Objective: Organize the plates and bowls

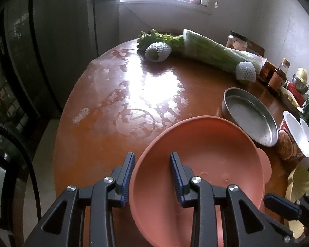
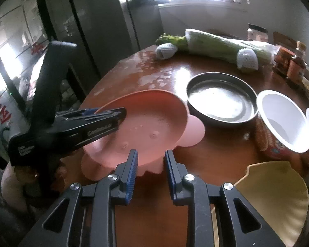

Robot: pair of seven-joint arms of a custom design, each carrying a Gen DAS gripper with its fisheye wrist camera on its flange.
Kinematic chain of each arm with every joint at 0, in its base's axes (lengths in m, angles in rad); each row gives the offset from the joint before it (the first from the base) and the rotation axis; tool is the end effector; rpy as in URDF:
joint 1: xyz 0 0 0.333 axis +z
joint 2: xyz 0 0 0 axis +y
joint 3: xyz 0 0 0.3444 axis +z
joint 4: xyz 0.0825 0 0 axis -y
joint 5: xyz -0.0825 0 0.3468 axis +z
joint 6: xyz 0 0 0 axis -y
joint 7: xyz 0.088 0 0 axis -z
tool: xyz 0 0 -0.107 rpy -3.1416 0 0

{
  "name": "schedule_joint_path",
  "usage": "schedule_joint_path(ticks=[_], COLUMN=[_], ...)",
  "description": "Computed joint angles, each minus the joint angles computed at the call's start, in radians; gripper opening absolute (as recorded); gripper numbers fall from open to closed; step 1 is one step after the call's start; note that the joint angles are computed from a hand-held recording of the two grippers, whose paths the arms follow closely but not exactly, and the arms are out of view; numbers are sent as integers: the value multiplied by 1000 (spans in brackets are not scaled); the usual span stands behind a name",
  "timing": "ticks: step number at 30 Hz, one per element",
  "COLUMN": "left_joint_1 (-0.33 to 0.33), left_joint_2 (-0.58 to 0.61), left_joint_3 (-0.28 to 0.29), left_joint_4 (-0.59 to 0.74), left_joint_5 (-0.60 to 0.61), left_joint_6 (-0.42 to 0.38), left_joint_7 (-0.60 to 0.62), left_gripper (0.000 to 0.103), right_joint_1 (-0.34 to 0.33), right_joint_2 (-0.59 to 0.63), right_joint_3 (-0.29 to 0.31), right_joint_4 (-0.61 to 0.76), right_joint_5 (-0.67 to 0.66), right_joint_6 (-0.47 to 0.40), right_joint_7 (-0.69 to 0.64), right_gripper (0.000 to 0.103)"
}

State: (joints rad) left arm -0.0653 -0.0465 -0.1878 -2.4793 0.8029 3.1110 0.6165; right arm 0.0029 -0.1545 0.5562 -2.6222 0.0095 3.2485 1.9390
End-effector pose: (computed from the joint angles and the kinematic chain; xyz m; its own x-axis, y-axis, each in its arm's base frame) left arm 0.4404 -0.1776 0.4254 -0.1210 -0.9902 0.0704 -0.7745 0.0498 -0.6306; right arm 0.3785 0.2433 0.4418 0.2696 -0.9467 -0.1764 -0.7400 -0.0865 -0.6670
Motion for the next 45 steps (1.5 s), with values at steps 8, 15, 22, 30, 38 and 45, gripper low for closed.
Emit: schedule_joint_path(ticks=[8, 15, 22, 30, 38, 45], left_joint_1=[51, 140, 124, 92, 10, -52], left_joint_2=[-16, -65, -150, -236, -296, -289], left_joint_3=[-25, -88, -88, -121, -127, -161], left_joint_4=[-10, 13, -29, -82, -116, -109], left_joint_5=[98, 367, 367, 221, 93, -5], left_joint_6=[57, 68, 102, 126, 129, 107], left_joint_7=[-78, -333, -336, -210, -108, -20], left_gripper=[44, 53, 58, 62, 63, 63], right_joint_1=[-12, -36, -39, -10, 27, 27], right_joint_2=[-8, -53, -133, -262, -408, -547], right_joint_3=[15, 32, 30, -16, -75, -95], right_joint_4=[-8, -29, -70, -134, -210, -289], right_joint_5=[27, 47, 71, 117, 143, 139], right_joint_6=[14, 8, 12, 5, -24, -72], right_joint_7=[0, 9, 26, 28, 39, 74], right_gripper=[28, 28, 32, 34, 35, 35])
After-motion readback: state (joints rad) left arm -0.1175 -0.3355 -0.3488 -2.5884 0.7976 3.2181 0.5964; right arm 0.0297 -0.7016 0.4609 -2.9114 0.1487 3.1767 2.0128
